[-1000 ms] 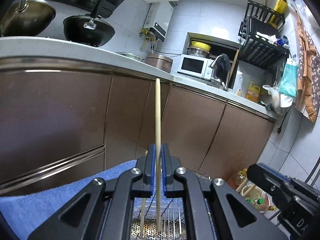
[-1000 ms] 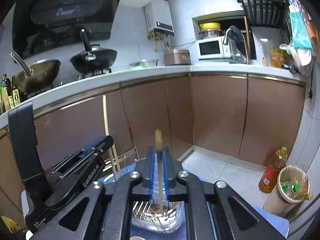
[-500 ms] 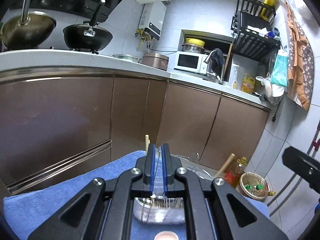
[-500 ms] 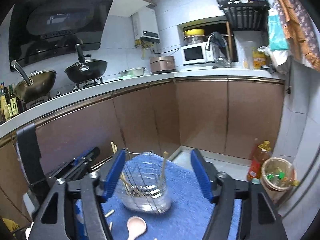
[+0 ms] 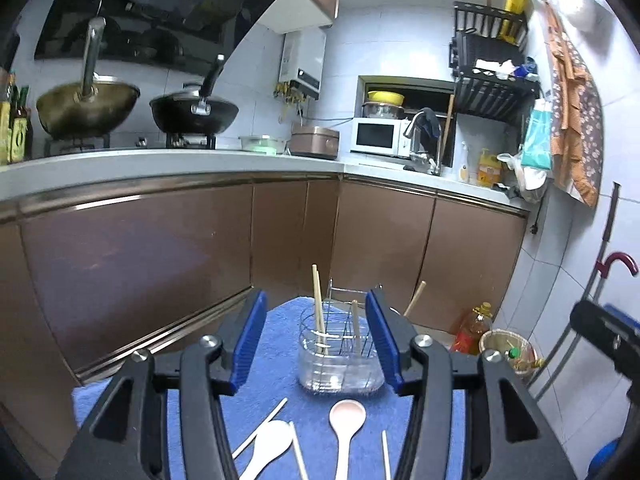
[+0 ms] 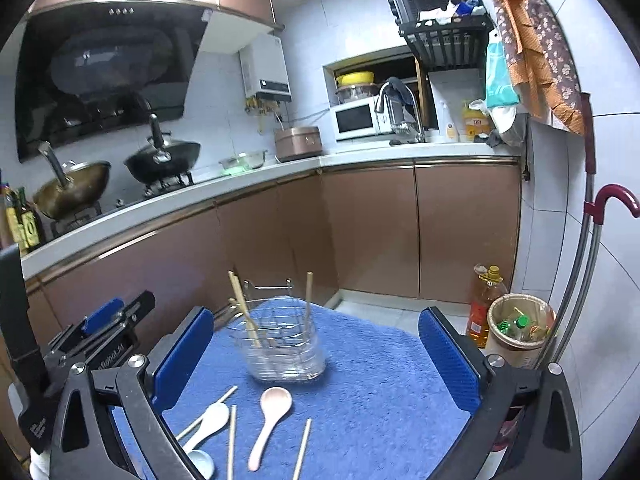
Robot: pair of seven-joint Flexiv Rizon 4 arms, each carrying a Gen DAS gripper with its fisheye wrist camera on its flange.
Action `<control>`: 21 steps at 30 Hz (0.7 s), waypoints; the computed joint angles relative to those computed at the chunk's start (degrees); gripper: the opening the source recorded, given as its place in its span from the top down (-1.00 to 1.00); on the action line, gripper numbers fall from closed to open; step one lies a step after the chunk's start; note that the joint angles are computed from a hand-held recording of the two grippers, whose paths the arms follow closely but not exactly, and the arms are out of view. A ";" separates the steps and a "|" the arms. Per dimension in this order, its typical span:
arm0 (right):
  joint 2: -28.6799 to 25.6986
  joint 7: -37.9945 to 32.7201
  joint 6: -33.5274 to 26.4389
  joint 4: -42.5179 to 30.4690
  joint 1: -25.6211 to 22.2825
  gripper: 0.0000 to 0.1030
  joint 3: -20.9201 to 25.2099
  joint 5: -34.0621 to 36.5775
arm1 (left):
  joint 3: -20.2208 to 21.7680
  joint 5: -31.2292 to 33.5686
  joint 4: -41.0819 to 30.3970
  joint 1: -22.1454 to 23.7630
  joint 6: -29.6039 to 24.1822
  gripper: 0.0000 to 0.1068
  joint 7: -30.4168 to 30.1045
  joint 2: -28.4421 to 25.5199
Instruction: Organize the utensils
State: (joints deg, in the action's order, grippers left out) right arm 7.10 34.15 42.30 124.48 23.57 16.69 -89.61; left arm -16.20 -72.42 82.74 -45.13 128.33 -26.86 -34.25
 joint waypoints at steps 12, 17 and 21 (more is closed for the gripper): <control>4.93 4.00 -4.16 3.90 2.22 -1.00 3.93 1.87 | -1.15 -2.65 8.57 -3.15 8.43 0.01 4.46 5.85; 5.23 2.97 -6.83 4.69 3.33 -1.00 5.16 4.03 | -3.15 -4.58 9.10 -2.98 13.16 -0.02 5.70 6.33; 4.66 0.70 -9.17 4.58 4.42 -1.00 6.03 6.56 | -4.08 -4.93 9.70 -2.77 15.74 -0.03 5.72 6.45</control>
